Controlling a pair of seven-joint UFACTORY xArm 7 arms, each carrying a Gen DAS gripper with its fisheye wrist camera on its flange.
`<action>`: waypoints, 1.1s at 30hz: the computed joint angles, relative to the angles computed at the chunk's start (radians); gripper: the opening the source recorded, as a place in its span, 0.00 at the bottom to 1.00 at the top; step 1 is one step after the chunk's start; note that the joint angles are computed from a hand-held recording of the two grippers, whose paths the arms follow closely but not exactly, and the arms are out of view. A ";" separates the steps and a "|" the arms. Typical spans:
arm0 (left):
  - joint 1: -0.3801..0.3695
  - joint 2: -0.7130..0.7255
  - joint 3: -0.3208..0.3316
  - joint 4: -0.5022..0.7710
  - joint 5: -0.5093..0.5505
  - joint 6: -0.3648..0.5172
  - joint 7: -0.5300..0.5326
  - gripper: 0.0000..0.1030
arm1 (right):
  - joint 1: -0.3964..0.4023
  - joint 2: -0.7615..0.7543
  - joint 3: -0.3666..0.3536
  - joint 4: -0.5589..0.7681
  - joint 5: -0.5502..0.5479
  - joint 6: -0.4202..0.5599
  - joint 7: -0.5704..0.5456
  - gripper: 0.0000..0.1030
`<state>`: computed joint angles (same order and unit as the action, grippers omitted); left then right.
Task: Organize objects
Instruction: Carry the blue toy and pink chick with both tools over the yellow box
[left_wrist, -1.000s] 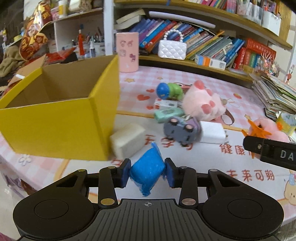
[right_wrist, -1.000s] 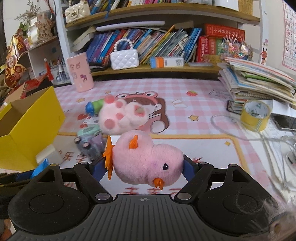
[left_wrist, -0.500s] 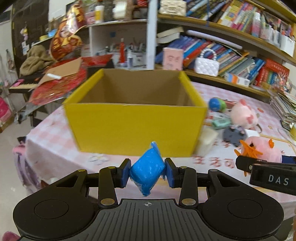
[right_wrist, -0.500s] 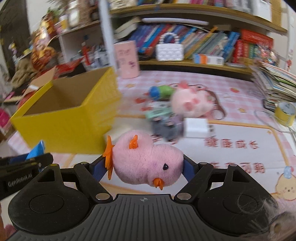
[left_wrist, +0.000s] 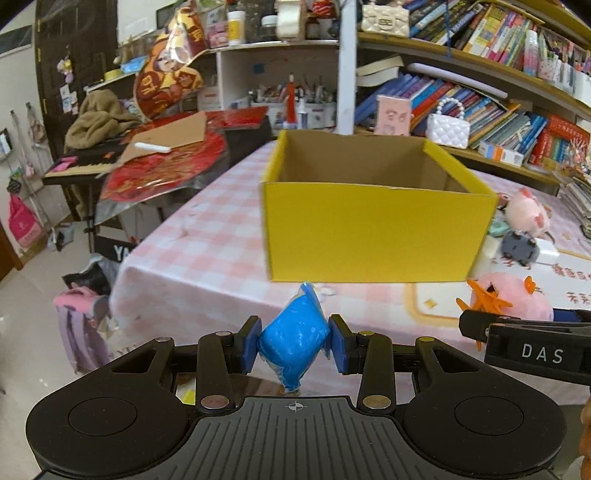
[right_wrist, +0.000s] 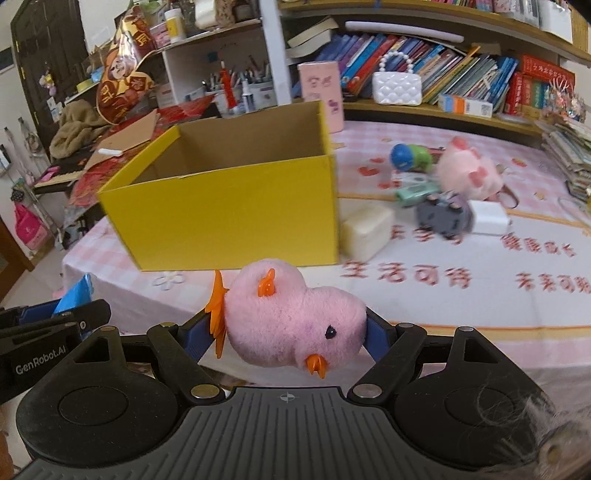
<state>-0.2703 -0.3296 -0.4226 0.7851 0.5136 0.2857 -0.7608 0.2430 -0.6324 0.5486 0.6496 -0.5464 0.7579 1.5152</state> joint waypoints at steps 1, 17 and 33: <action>-0.003 -0.009 0.012 -0.009 -0.005 -0.002 0.010 0.37 | -0.007 0.016 0.012 0.013 -0.004 -0.003 0.011 0.76; -0.042 -0.030 0.077 -0.065 -0.161 -0.075 0.208 0.37 | 0.053 0.123 0.016 0.112 -0.056 0.111 0.096 0.76; 0.014 0.050 0.029 0.000 -0.130 -0.139 0.220 0.37 | 0.062 0.139 -0.038 0.112 -0.106 0.091 0.072 0.76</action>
<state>-0.2558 -0.2794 -0.3931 0.7849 0.3831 0.1471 -0.5404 0.3052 -0.4937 0.5104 0.7613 -0.6525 0.8494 1.5867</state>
